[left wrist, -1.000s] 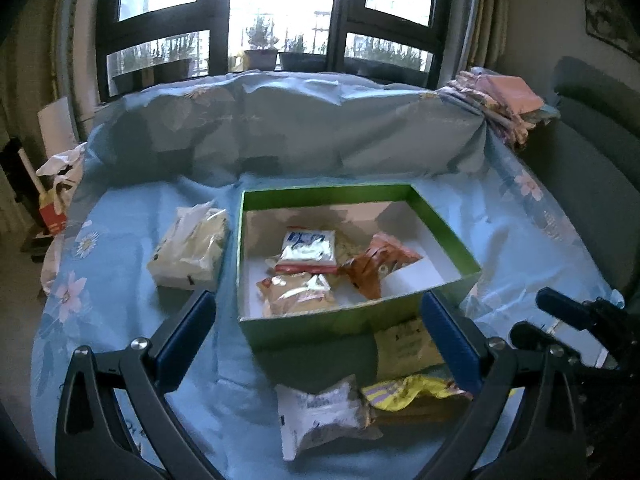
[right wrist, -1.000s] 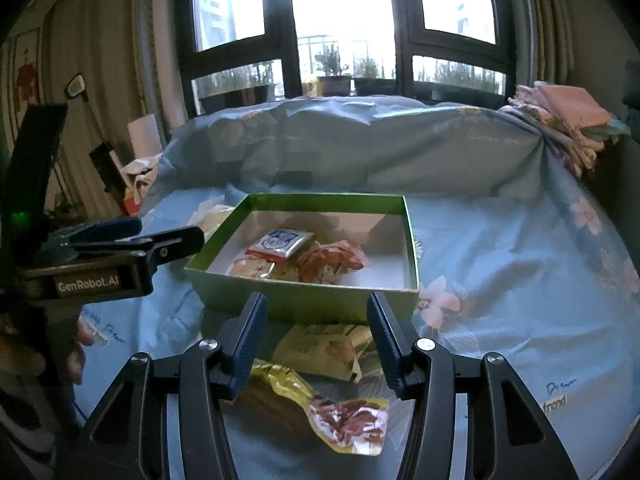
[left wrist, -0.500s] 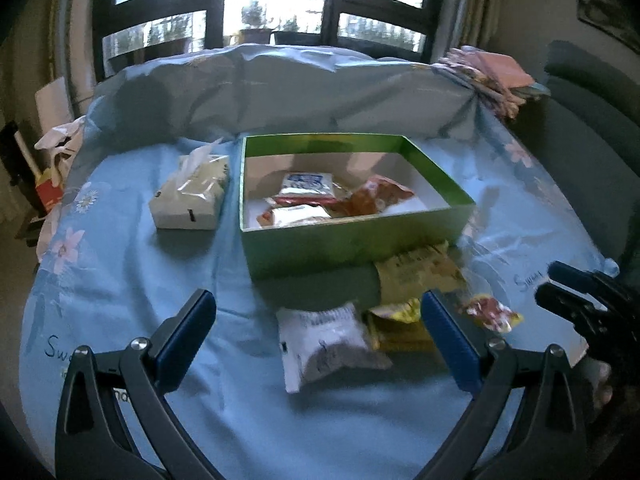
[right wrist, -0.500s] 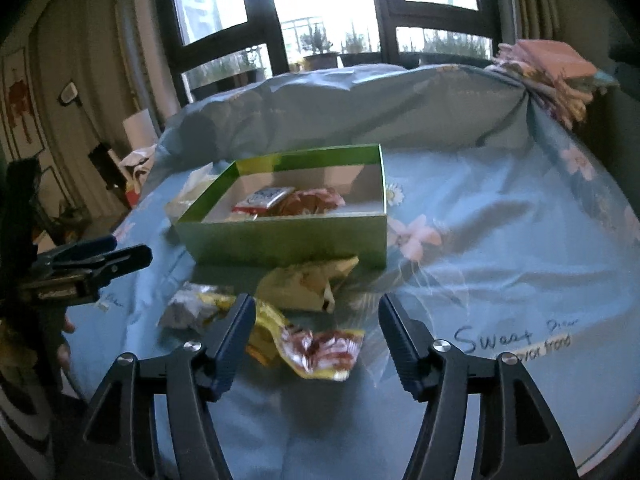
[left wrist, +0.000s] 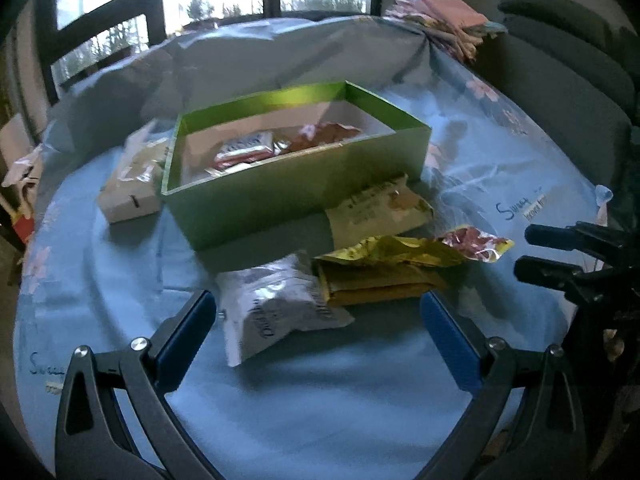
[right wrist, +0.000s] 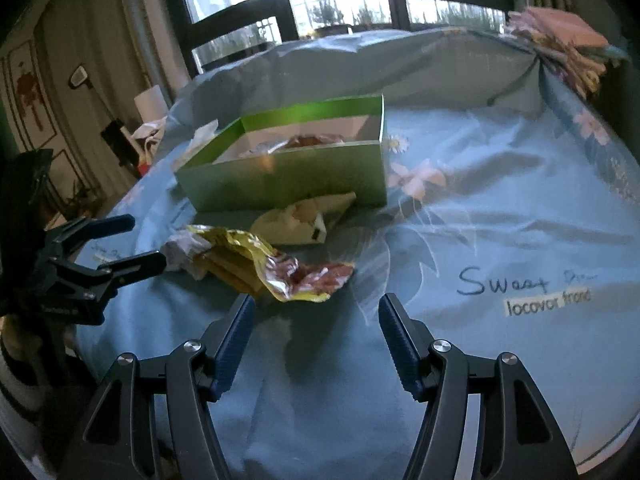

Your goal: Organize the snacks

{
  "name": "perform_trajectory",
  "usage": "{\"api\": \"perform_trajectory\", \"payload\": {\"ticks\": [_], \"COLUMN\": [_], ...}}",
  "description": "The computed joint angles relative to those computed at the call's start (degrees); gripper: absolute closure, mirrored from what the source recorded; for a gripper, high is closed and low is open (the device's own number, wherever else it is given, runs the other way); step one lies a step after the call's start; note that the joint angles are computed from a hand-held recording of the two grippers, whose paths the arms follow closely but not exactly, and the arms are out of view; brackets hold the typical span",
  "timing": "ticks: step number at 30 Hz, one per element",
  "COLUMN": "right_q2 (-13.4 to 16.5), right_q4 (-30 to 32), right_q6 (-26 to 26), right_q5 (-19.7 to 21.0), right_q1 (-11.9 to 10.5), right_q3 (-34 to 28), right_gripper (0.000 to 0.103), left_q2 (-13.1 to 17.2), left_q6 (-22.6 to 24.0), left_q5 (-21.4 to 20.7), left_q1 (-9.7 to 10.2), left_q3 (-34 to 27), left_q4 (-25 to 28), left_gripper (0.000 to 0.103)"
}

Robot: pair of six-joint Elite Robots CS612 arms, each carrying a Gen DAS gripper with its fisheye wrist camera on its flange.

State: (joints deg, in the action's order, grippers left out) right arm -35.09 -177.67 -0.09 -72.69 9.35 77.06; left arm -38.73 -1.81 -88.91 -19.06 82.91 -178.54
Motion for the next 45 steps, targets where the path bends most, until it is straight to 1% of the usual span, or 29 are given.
{"api": "perform_trajectory", "payload": {"ticks": [4,7,9,14,16,18,20,23,25,26,27,31,33,36,39,41,43,45], "right_q2": [0.7,1.2,1.6,2.4,2.7,3.0,3.3,3.7,4.0,4.2,4.4,4.9,5.2,5.6,6.1,6.2,6.3,6.3], "right_q4": [2.0,2.4,2.7,3.6,3.9,4.1,4.7,5.3,5.4,5.5,5.8,6.9,7.2,7.1,6.8,6.6,5.8,5.4], "right_q6": [-0.8,-0.5,-0.5,-2.0,-2.7,-2.9,-3.6,-5.4,-6.1,-6.3,-6.3,-6.6,-6.4,-4.4,-2.3,-2.4,-2.4,-2.0], "right_q5": [0.1,1.2,1.8,2.0,1.5,2.3,3.0,2.4,3.3,3.8,4.1,6.3,6.1,7.3,9.2,9.4,9.6,9.7], "right_q1": [-0.2,-0.4,-0.5,-0.4,-0.3,-0.4,-0.3,0.0,-0.1,-0.1,-0.1,-0.4,-0.4,-0.8,-1.3,-1.3,-1.3,-1.4], "right_q3": [-1.0,-1.7,-2.2,-3.6,-4.2,-4.7,-5.4,-6.5,-7.2,-7.5,-7.9,-8.7,-9.0,-9.6,-10.2,-10.3,-10.3,-10.2], "right_gripper": [0.038,0.038,0.038,0.038,0.038,0.038,0.038,0.038,0.038,0.038,0.038,0.039,0.043,0.05,0.05,0.05,0.051,0.051], "left_q2": [0.8,1.2,1.5,2.1,2.3,2.6,2.9,3.2,3.3,3.4,3.5,4.0,4.2,4.6,5.0,5.2,5.2,5.3], "left_q6": [0.2,1.0,1.5,4.5,5.3,5.7,5.7,5.7,5.6,5.6,5.3,5.2,5.8,6.8,6.6,6.0,5.2,4.6], "left_q5": [-2.8,-3.3,-4.3,-6.8,-7.6,-8.1,-9.6,-11.4,-12.6,-13.1,-13.4,-15.0,-15.3,-15.9,-16.5,-16.3,-16.2,-15.7], "left_q1": [0.45,0.48,0.54,0.47,0.5,0.6,0.87,1.26,1.53,1.62,1.7,1.92,1.82,1.81,2.03,2.11,2.24,2.32], "left_q3": [-1.9,-3.0,-3.7,-5.0,-5.4,-6.0,-6.6,-7.3,-7.8,-8.1,-8.5,-9.4,-9.8,-10.5,-11.2,-11.5,-11.5,-11.6], "left_q4": [2.7,3.3,4.1,5.9,6.7,7.4,8.1,8.7,9.2,9.7,10.4,11.1,10.8,10.9,11.3,11.2,10.7,10.4], "left_gripper": [0.001,0.002,0.007,0.011,0.012,0.012,0.012,0.012,0.015,0.021,0.024,0.024,0.024,0.024,0.025,0.029,0.035,0.048]}}
